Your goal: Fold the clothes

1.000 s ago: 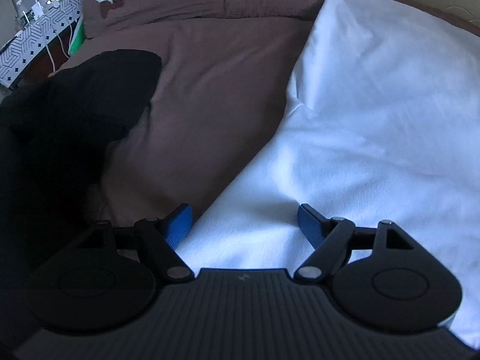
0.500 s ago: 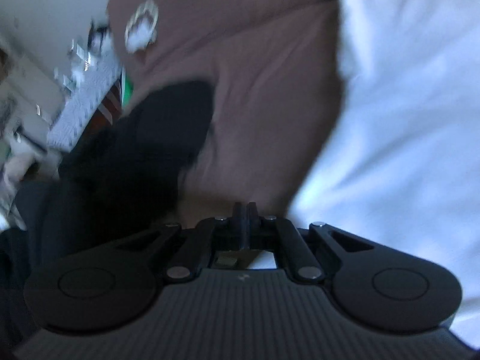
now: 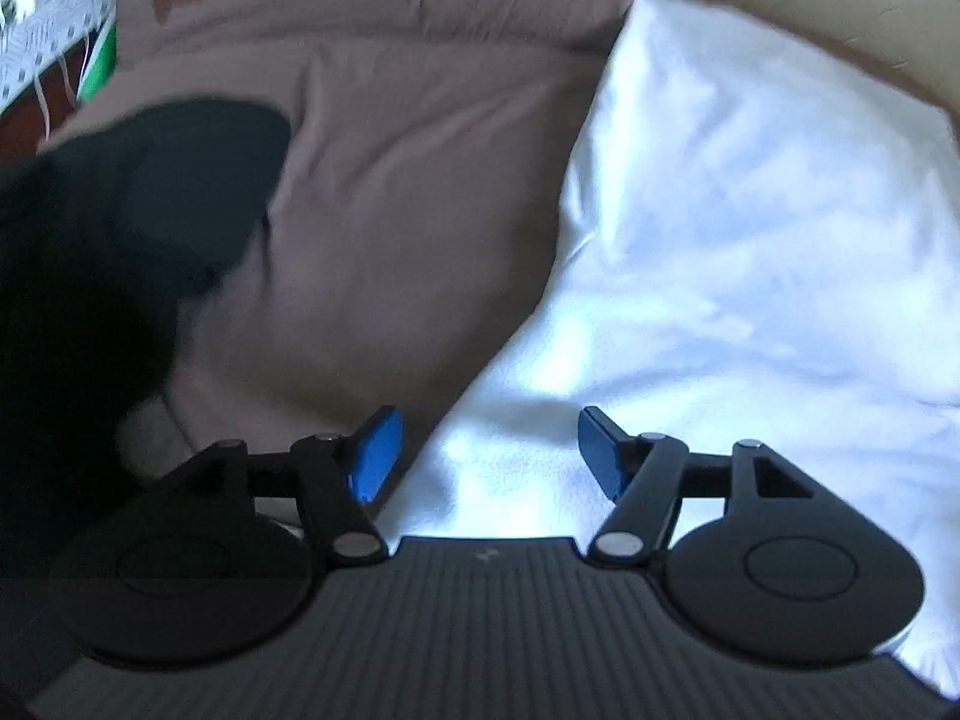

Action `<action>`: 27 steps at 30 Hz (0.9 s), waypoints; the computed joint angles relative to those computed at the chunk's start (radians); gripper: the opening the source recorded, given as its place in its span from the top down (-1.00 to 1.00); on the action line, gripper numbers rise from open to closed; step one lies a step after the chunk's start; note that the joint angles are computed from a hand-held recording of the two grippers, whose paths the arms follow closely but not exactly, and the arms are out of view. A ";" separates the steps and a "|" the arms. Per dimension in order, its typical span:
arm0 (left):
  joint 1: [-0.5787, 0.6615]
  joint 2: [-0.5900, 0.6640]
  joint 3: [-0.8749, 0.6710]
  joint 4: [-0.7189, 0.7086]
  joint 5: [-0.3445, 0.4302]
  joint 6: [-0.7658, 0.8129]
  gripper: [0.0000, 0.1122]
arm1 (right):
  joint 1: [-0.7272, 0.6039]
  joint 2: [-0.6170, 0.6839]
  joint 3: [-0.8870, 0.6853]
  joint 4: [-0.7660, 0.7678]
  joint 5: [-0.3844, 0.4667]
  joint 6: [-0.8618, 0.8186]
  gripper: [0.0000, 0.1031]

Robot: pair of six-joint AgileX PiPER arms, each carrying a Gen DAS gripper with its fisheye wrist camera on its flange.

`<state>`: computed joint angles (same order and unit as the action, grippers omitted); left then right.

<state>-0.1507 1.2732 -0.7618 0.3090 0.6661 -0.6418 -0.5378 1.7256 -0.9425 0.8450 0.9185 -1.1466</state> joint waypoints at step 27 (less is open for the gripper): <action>-0.439 0.031 -0.178 0.383 0.277 -0.422 0.15 | 0.012 -0.222 0.106 0.052 -0.194 -0.166 0.54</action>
<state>-0.5894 1.3043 -0.9402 0.6924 0.9426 -1.0639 -0.5261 1.5035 -0.8367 0.8970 0.7248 -1.3127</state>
